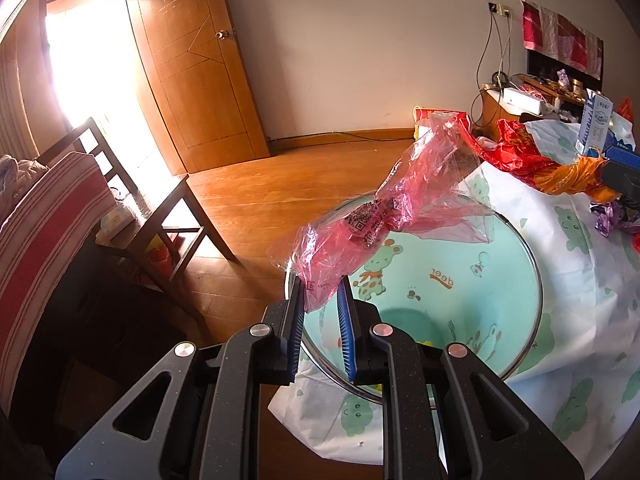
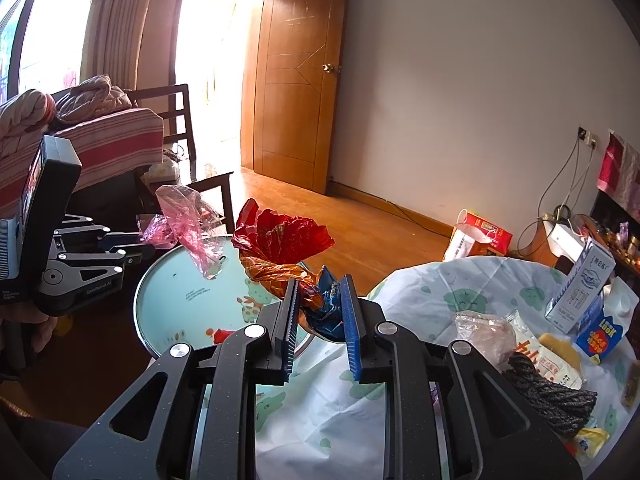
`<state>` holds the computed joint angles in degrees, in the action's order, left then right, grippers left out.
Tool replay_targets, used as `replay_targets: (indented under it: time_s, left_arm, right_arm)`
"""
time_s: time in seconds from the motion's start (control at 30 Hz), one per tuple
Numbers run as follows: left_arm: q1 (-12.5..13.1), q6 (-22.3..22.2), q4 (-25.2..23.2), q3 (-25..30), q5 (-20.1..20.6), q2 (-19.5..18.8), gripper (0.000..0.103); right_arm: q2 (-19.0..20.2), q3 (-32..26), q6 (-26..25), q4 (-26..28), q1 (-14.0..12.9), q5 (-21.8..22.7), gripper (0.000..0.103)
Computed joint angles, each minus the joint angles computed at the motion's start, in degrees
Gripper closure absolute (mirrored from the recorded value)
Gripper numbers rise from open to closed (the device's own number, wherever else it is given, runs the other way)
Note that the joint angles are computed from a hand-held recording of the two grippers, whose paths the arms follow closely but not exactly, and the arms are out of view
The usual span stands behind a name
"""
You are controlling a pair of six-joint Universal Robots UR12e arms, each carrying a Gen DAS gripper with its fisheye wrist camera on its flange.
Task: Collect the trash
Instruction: 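Carry the pink bag and red-orange wrappers in both grippers over the blue bin, then open both grippers to drop the pink bag and wrappers into the bin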
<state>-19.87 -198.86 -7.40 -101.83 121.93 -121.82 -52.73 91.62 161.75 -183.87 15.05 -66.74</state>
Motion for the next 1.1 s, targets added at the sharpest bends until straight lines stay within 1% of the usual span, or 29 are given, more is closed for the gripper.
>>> replay_targets:
  time_s: [0.3, 0.5, 0.57, 0.6, 0.7, 0.73, 0.77, 0.8, 0.87, 0.93, 1.1]
  left_arm:
    - [0.0, 0.1, 0.1, 0.0, -0.3, 0.0, 0.086]
    - [0.0, 0.2, 0.5, -0.2, -0.5, 0.1, 0.081]
    - [-0.1, -0.1, 0.7, -0.2, -0.6, 0.1, 0.074]
    - [-0.1, -0.1, 0.8, -0.2, -0.5, 0.1, 0.067]
    - [-0.2, 0.0, 1.2, -0.2, -0.3, 0.0, 0.055]
    - [-0.3, -0.1, 1.3, -0.2, -0.2, 0.0, 0.052]
    - [-0.4, -0.1, 1.2, -0.1, 0.3, -0.1, 0.046]
    - [-0.5, -0.2, 1.2, -0.1, 0.5, -0.2, 0.043]
    - [-0.4, -0.1, 1.2, 0.0, 0.2, -0.2, 0.042]
    - [-0.4, -0.3, 0.9, 0.1, 0.5, -0.4, 0.037]
    - [-0.5, -0.2, 1.1, 0.1, 0.7, -0.5, 0.035]
  right_arm:
    - [0.1, -0.4, -0.5, 0.7, 0.2, 0.1, 0.081]
    - [0.5, -1.1, -1.2, 1.9, 0.6, 0.6, 0.080]
    - [0.6, -1.4, -1.3, 2.6, 0.7, 0.8, 0.078]
    - [0.8, -1.8, -1.5, 3.7, 0.7, 1.3, 0.076]
    - [1.0, -2.0, -1.4, 4.5, 0.7, 1.5, 0.058]
    - [1.1, -2.0, -1.2, 4.7, 0.6, 1.6, 0.058]
    - [1.1, -2.0, -0.9, 5.0, 0.5, 1.6, 0.058]
    - [1.0, -1.9, -0.8, 4.9, 0.5, 1.5, 0.057]
    - [0.9, -1.6, -0.7, 4.8, 0.5, 1.3, 0.055]
    - [0.8, -1.3, -0.6, 4.6, 0.4, 1.1, 0.053]
    - [0.7, -0.9, -0.4, 4.1, 0.4, 0.6, 0.050]
